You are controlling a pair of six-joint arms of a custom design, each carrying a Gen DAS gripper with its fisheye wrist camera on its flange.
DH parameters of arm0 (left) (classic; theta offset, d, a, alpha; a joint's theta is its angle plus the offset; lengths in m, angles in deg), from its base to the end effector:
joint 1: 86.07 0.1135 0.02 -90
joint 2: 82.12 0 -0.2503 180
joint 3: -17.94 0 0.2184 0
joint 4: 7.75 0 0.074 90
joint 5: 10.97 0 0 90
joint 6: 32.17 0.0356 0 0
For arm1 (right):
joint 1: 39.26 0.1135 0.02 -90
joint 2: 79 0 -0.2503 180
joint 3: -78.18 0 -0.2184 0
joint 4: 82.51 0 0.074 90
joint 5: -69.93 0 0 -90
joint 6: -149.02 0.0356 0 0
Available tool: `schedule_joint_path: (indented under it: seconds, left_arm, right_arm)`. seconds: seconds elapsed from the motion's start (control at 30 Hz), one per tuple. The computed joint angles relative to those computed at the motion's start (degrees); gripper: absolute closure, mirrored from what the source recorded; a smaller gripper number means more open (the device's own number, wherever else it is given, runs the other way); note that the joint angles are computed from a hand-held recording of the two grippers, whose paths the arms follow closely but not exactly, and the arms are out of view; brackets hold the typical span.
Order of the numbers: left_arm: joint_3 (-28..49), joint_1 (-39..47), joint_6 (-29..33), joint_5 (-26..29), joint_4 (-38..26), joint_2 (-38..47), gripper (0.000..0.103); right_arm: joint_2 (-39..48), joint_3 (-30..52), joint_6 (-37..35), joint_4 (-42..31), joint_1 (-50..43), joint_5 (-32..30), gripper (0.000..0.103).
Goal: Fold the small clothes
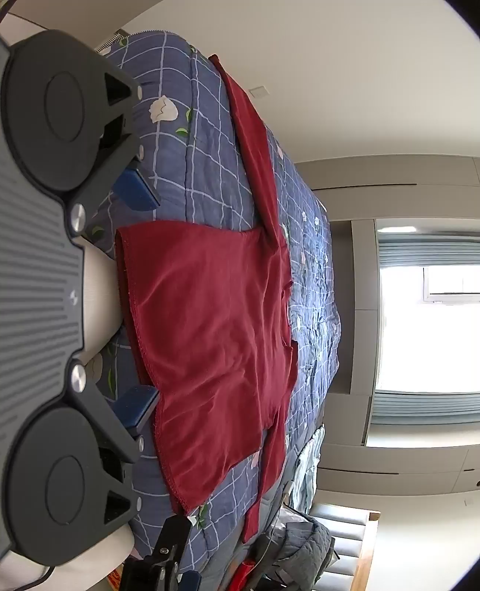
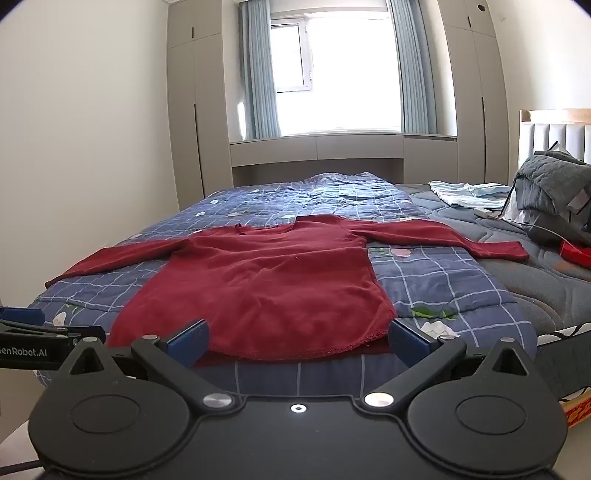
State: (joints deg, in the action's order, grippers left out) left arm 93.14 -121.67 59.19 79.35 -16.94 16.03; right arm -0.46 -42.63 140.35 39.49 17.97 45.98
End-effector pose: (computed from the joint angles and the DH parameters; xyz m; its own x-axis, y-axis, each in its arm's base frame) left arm 0.2840 -0.2036 0.2178 -0.4185 0.3288 -0.8466 0.5961 0.8028 0.0171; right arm 0.1333 0.1469 0.2001 -0.3100 0.2599 -0.9145 0.4870 0.8696 0.0821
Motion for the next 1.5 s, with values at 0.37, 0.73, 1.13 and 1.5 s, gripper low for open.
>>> schedule_joint_path:
  seconds: [0.37,0.73,1.13,1.5]
  left_arm:
    - [0.82,0.38,0.08,0.27,-1.27,0.06,0.000]
    - [0.64,0.00,0.14,-0.24,-0.81,0.48,0.000]
    - [0.79,-0.29,0.02,-0.59,-0.88,0.60,0.000]
    - [0.74,-0.27,0.04,-0.53,-0.83,0.61,0.000]
  right_arm:
    - [-0.31,-0.24,-0.58,0.58,-0.29,-0.09,0.000]
    - [-0.37,-0.37,-0.30,0.53,-0.15,-0.23,0.000]
    - [-0.50,-0.49,-0.35,0.63,-0.27,-0.30,0.000]
    - [0.05,-0.39,0.01,0.81,-0.23,-0.37,0.000]
